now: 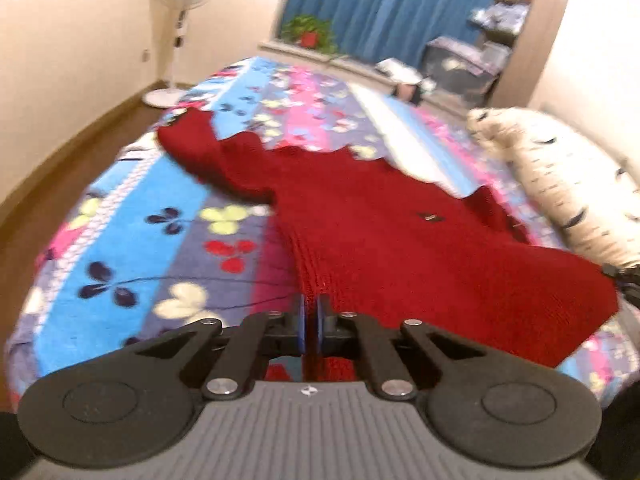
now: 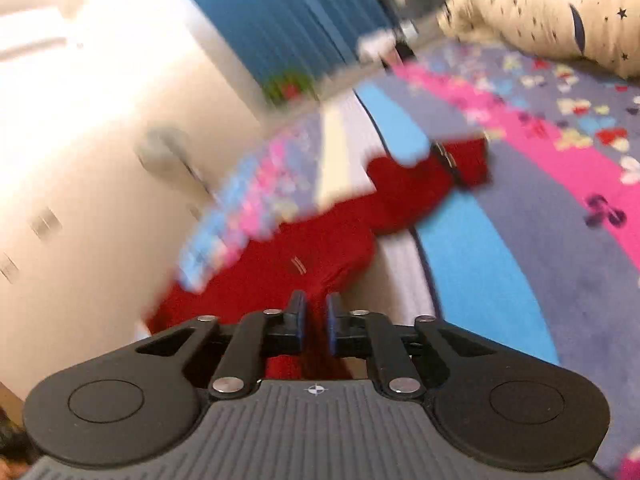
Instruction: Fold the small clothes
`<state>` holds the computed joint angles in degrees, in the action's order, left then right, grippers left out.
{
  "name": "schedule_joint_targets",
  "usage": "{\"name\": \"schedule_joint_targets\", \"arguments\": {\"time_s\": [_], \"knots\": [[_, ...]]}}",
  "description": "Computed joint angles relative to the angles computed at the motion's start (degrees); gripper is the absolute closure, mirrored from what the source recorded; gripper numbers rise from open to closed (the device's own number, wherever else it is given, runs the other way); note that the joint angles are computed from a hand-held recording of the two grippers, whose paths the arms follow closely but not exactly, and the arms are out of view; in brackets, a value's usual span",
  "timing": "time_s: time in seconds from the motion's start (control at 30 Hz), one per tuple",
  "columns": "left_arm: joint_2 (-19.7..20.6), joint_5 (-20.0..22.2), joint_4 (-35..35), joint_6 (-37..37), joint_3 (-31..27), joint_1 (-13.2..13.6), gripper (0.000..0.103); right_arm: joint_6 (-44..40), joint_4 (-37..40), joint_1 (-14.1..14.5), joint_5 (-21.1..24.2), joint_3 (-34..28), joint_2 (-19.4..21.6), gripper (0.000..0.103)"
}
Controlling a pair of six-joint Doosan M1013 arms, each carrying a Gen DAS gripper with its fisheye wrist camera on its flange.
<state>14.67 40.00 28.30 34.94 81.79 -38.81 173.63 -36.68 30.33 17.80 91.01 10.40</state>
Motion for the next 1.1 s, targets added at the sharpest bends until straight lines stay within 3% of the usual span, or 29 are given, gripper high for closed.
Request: {"name": "schedule_joint_targets", "arguments": {"time_s": [0.07,0.17,0.2,0.27,0.3,0.33,0.4,0.5,0.53,0.57,0.6,0.63,0.73,0.8,0.9,0.97,1.07,1.1], "knots": [[2.05,5.65,-5.58,4.63,-2.53,0.73,0.097,-7.96,8.93,-0.17,9.59,-2.84,1.64,0.095],[4.69,12.52,-9.13,7.35,-5.81,1.13,0.096,-19.25,23.86,-1.19,29.89,-9.19,6.72,0.094],[5.22,13.45,-9.31,7.55,-6.37,1.22,0.09,-20.51,25.08,-1.3,32.46,-10.38,7.6,0.094],[5.82,13.81,-10.77,8.01,-6.85,1.71,0.068,-23.36,24.05,-0.95,31.98,-10.84,8.03,0.091],[6.41,14.58,-11.63,8.14,-7.38,1.83,0.054,-25.2,24.27,-0.87,32.55,-11.22,8.29,0.076],[6.74,15.33,-12.63,8.82,-7.66,2.24,0.049,-26.36,24.89,-0.87,33.56,-11.54,8.65,0.055],[7.98,17.89,-14.95,9.87,-8.89,2.5,0.049,-28.42,27.04,-0.73,35.49,-11.75,9.22,0.048],[8.86,20.65,-17.61,10.93,-9.61,3.0,0.048,-34.74,30.58,-0.62,38.14,-13.01,10.47,0.049],[9.02,20.67,-18.45,11.6,-9.48,3.08,0.052,-36.46,30.79,-0.43,39.31,-13.64,11.08,0.05],[9.29,20.22,-19.24,12.69,-9.24,3.3,0.061,-37.54,30.01,-0.01,40.25,-14.13,11.48,0.053],[9.33,19.82,-20.51,14.6,-9.14,3.4,0.093,-38.57,29.59,0.25,40.09,-14.2,11.5,0.073],[9.13,19.25,-19.19,14.61,-8.8,2.97,0.092,-39.57,30.53,0.2,38.88,-13.75,11.17,0.091],[6.6,14.98,-6.84,9.33,-6.4,0.09,0.092,-35.26,24.58,1.29,36.56,-12.96,9.6,0.092],[6.53,16.12,-5.71,10.05,-6.33,-0.71,0.091,-32.69,22.27,1.6,32.86,-11.57,7.97,0.092],[9.34,23.58,-11.21,13.04,-9.87,0.13,0.087,-34.67,22.39,1.83,42.09,-14.83,10.82,0.091],[8.81,22.31,-7.21,9.3,-9.53,-0.53,0.085,-35.3,20.18,2.45,44.26,-16.46,11.98,0.09],[7.1,16.55,-1.45,5.65,-7.73,-1.87,0.075,-29.09,11.4,4.0,38.49,-15.01,10.29,0.087],[7.38,16.44,-1.74,7.02,-8.12,-2.03,0.075,-27.18,9.38,4.24,36.01,-14.35,9.64,0.081]]}}
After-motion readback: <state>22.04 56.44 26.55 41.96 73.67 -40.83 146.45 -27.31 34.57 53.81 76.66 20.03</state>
